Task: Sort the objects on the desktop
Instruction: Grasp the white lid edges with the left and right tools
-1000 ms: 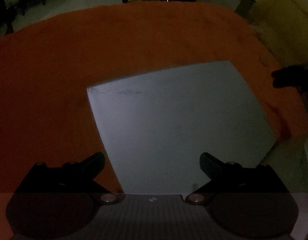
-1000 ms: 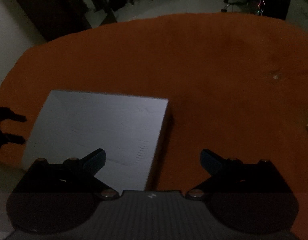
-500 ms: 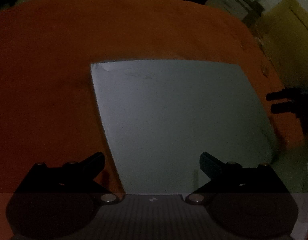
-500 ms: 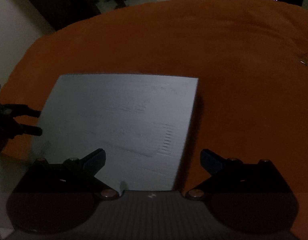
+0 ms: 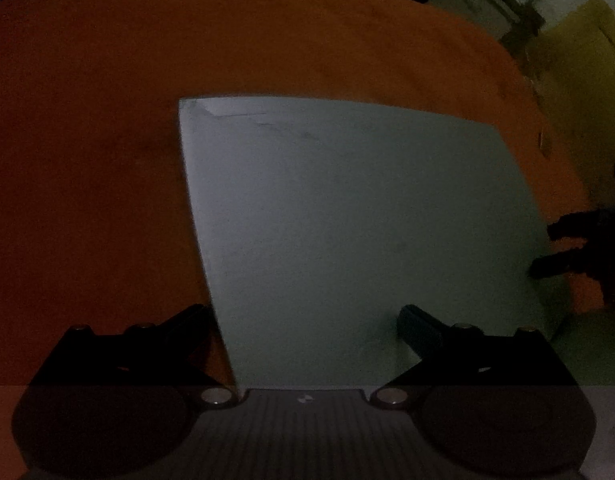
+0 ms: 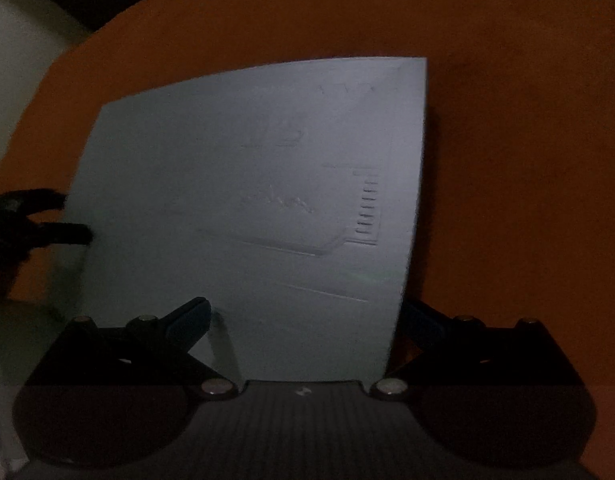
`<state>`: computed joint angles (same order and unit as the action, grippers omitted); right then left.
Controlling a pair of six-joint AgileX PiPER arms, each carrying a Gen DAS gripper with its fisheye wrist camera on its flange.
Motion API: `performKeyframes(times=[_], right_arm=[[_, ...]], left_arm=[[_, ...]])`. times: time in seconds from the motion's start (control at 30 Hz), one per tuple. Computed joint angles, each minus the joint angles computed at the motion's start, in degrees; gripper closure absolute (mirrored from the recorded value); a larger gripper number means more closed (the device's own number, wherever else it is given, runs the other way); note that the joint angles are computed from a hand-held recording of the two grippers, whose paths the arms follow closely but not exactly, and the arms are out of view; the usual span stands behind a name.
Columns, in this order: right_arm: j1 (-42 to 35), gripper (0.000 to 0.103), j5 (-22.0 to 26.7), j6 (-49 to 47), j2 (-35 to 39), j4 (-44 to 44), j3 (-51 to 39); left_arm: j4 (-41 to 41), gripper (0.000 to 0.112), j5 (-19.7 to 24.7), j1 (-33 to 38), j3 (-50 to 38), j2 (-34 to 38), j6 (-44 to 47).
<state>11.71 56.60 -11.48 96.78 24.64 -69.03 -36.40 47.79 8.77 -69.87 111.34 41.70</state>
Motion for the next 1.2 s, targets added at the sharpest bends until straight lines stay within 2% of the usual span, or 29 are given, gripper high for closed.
performKeyframes(times=[0.17,0.27,0.37,0.5,0.7,0.83,1.0,1.2], right_arm=[[-1.06,0.0,0.19,0.34,-1.27,1.09,1.68],[-0.96,0.0,-1.52,0.41,-3.72,2.25,4.99],[-0.62,0.0,-1.43,1.08,-3.55,1.93,4.66],[1.38,0.0,2.5,5.83,-1.83,-1.57,-0.5],[1.09,0.0,3.05,7.58,-2.93,-0.93,-5.73],[-0.17,0.0,5.72,6.7,-3.34,0.59,-10.09],[-1.44,0.0,4.76,4.62,-4.16,1.97,-11.99],[0.42,0.0,6.31,7.33,-4.19,0.22,-14.07]], left_arm=[[-1.91,0.009,-1.59,-0.89,2.35,-0.3,-0.07],[-2.22,0.009,-2.16,-2.05,1.14,1.23,-1.63],[-1.51,0.009,-2.2,-2.69,0.26,1.53,-3.28],[-0.85,0.01,-1.56,-2.53,1.02,-0.64,-3.15],[-1.69,0.01,-1.24,-1.31,-0.44,-3.73,-7.34],[-1.42,0.01,-0.22,-1.34,-3.41,-4.83,-10.74],[-2.54,0.01,0.17,-1.6,-4.53,-6.01,-9.69],[-1.52,0.01,2.43,-1.18,-4.01,-8.95,-10.43]])
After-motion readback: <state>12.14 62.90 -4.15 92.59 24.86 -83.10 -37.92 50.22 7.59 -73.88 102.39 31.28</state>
